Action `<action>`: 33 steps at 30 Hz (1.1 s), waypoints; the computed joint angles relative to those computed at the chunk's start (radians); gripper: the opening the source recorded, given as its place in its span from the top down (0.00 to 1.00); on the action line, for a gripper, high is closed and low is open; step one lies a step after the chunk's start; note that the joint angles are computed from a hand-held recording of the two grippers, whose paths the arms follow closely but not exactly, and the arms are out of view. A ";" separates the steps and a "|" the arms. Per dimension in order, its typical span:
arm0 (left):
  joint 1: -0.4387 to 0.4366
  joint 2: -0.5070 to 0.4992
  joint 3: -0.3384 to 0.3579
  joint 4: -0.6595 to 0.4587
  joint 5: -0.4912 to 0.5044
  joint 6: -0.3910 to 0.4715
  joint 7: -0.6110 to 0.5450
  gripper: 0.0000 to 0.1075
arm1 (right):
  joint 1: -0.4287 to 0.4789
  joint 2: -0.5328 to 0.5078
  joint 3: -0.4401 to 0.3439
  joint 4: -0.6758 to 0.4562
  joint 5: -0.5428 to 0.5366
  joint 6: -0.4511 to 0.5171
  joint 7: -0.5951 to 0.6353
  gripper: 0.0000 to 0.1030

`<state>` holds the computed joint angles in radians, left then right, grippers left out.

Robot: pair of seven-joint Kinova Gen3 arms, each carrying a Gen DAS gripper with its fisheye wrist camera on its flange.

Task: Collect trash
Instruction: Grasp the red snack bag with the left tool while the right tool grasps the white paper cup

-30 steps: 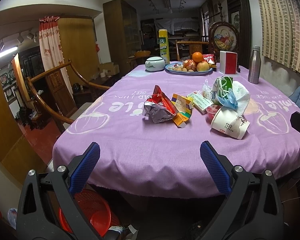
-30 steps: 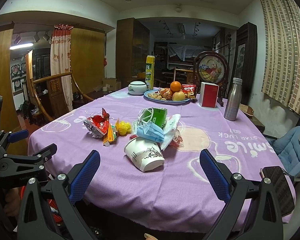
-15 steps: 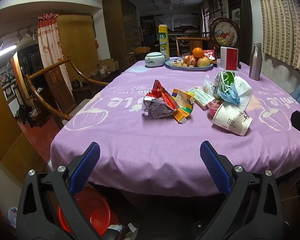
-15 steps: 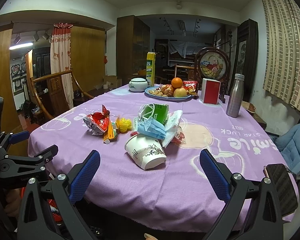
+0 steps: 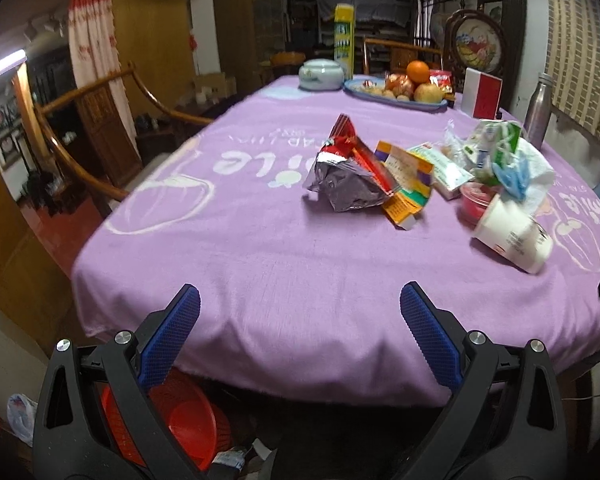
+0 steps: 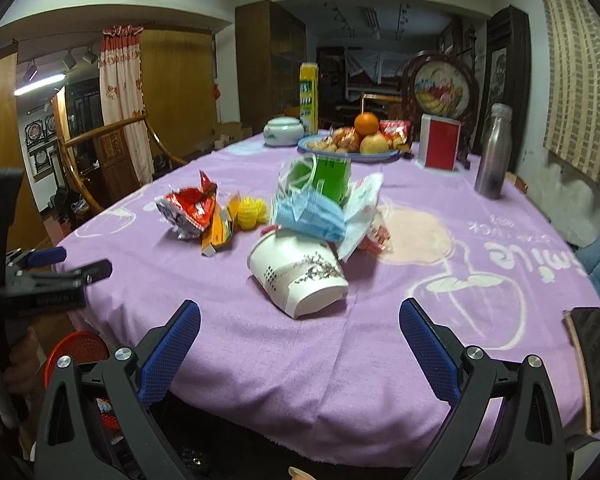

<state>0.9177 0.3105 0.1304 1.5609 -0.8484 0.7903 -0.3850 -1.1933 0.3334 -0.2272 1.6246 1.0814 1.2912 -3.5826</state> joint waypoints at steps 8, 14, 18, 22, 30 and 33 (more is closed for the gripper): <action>-0.187 0.124 0.070 -0.228 0.278 -0.058 -0.325 0.10 | 0.098 0.006 0.029 0.018 -0.003 -0.185 0.043 0.06; -0.170 0.276 0.014 -0.506 0.388 0.042 -0.482 0.10 | 0.152 0.016 0.056 0.001 -0.031 -0.281 0.103 0.06; -0.174 0.383 0.001 -0.691 0.460 0.137 -0.569 0.10 | 0.175 0.022 0.074 -0.007 -0.059 -0.328 0.145 0.06; -0.170 0.486 -0.023 -0.872 0.533 0.272 -0.636 0.10 | 0.197 0.028 0.088 -0.009 -0.096 -0.375 0.182 0.06; -0.260 0.407 -0.023 -0.713 0.742 0.133 -0.701 0.42 | 0.220 0.022 0.117 0.024 -0.128 -0.462 0.186 0.06; -0.271 0.338 -0.037 -0.598 0.764 0.041 -0.692 0.47 | 0.224 0.017 0.124 0.038 -0.130 -0.480 0.170 0.06</action>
